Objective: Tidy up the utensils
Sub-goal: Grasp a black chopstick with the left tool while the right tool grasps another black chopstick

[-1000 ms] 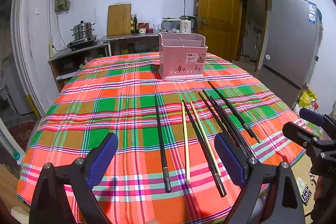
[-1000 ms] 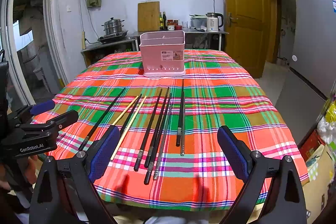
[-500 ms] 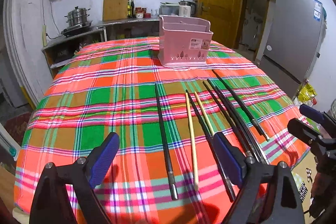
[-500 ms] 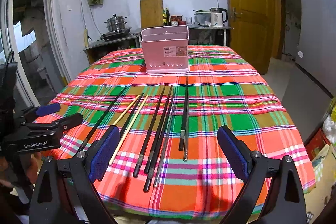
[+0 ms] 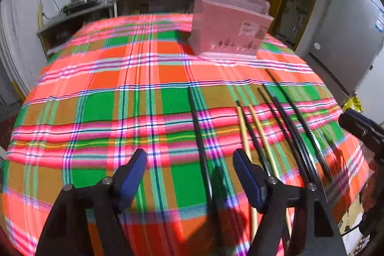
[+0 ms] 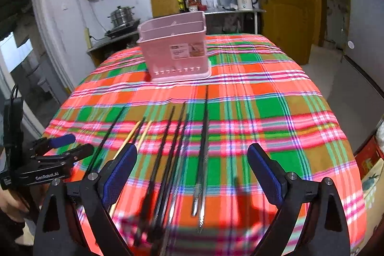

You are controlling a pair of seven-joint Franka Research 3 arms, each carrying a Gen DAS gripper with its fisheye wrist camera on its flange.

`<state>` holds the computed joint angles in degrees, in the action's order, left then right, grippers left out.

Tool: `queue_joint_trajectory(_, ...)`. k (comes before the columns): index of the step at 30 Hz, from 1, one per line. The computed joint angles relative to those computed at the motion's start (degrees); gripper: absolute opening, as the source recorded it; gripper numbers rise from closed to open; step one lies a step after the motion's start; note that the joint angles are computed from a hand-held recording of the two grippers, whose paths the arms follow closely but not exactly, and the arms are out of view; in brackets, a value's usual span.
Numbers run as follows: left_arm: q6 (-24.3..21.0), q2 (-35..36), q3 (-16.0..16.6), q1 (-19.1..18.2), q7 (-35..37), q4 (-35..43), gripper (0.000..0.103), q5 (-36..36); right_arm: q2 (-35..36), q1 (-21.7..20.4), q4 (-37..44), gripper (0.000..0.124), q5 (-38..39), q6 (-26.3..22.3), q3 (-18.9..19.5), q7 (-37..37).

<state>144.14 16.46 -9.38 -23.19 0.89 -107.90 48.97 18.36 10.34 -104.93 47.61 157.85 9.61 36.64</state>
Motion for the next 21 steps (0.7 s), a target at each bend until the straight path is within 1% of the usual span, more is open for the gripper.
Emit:
queue_joint_trajectory(1,0.34,0.63,-0.17,0.69,1.54,0.59,0.067,-1.4,1.72,0.92,2.23,0.078,-2.72,-0.52,-0.97,2.18)
queue_joint_trajectory(3,1.43,1.82,-0.28,1.96,4.55,1.67,0.065,-4.26,4.82,2.03,6.12,0.07,-7.16,-1.47,-2.11,5.86)
queue_joint_trajectory(5,2.53,2.84,-0.35,3.01,7.24,2.52,0.065,-7.44,7.9,2.81,10.42,0.066,-11.47,-3.64,-2.98,9.62)
queue_joint_trajectory(6,2.64,3.48,-0.34,3.4,8.65,3.23,0.064,-8.97,9.48,3.04,12.56,0.06,-13.32,-4.64,-3.2,11.13)
queue_joint_trajectory(10,2.47,5.23,0.57,3.44,12.07,5.79,0.045,-11.15,15.61,3.37,21.36,0.04,-18.95,-10.48,-3.6,16.84)
queue_joint_trajectory(13,3.56,6.07,1.05,3.79,13.44,6.76,0.04,-12.81,20.25,3.85,28.26,0.038,-22.5,-14.22,-3.64,19.52)
queue_joint_trajectory(15,4.22,6.56,1.13,4.19,14.87,7.23,0.037,-14.14,23.27,4.16,33.18,0.035,-24.59,-17.92,-3.8,21.36)
queue_joint_trajectory(17,5.51,6.6,1.21,4.67,15.71,7.0,0.037,-15.56,26.73,4.47,38.87,0.032,-26.35,-21.95,-4.01,23.26)
queue_joint_trajectory(19,5.5,6.91,1.22,4.92,17.07,7.47,0.036,-16.77,28.9,5.11,42.51,0.031,-28.23,-24.02,-4.52,24.87)
queue_joint_trajectory(21,4.43,7.6,1.2,4.82,18.88,8.62,0.036,-17.54,31.93,5.62,47.86,0.029,-29.89,-27.36,-4.89,26.67)
